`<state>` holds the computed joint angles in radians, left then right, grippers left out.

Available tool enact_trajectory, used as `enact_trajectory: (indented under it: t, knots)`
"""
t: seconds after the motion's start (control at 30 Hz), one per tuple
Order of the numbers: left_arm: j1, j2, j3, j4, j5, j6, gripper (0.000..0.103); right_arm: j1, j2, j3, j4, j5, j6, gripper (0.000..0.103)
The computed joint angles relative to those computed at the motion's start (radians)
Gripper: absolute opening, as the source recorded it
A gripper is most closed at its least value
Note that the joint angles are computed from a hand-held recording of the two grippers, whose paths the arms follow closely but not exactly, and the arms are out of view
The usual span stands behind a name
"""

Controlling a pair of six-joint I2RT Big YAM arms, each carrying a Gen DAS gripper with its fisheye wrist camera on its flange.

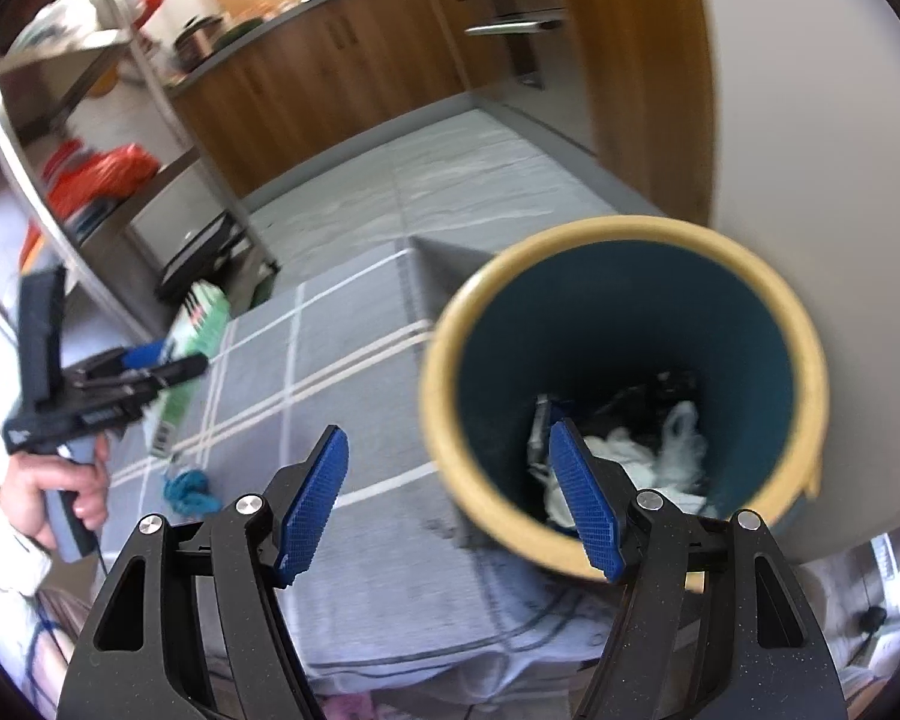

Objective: Collect trash
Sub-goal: 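Grasp the blue cloth and foil wrapper with the right tool while the left tool holds the box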

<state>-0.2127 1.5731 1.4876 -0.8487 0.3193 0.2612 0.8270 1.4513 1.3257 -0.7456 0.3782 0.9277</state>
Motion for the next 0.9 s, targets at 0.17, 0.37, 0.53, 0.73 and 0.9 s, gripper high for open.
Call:
enact_trajectory:
  t: [0.17,0.37,0.53,0.73,0.9]
  knots:
    - [0.1,-0.082,-0.074,0.046,0.041,-0.1,0.076,0.037,0.098,0.107,-0.003,-0.035,-0.056,0.071]
    - [0.221,-0.169,-0.156,0.079,0.069,-0.16,0.076,0.076,0.223,0.251,-0.022,-0.083,-0.118,0.071]
    - [0.289,-0.23,-0.223,0.095,0.081,-0.215,0.076,0.105,0.349,0.402,-0.048,-0.127,-0.18,0.071]
    - [0.349,-0.278,-0.266,0.133,0.061,-0.292,0.076,0.137,0.537,0.652,-0.135,-0.18,-0.267,0.071]
    - [0.352,-0.281,-0.252,0.132,0.068,-0.304,0.076,0.146,0.656,0.827,-0.235,-0.18,-0.313,0.071]
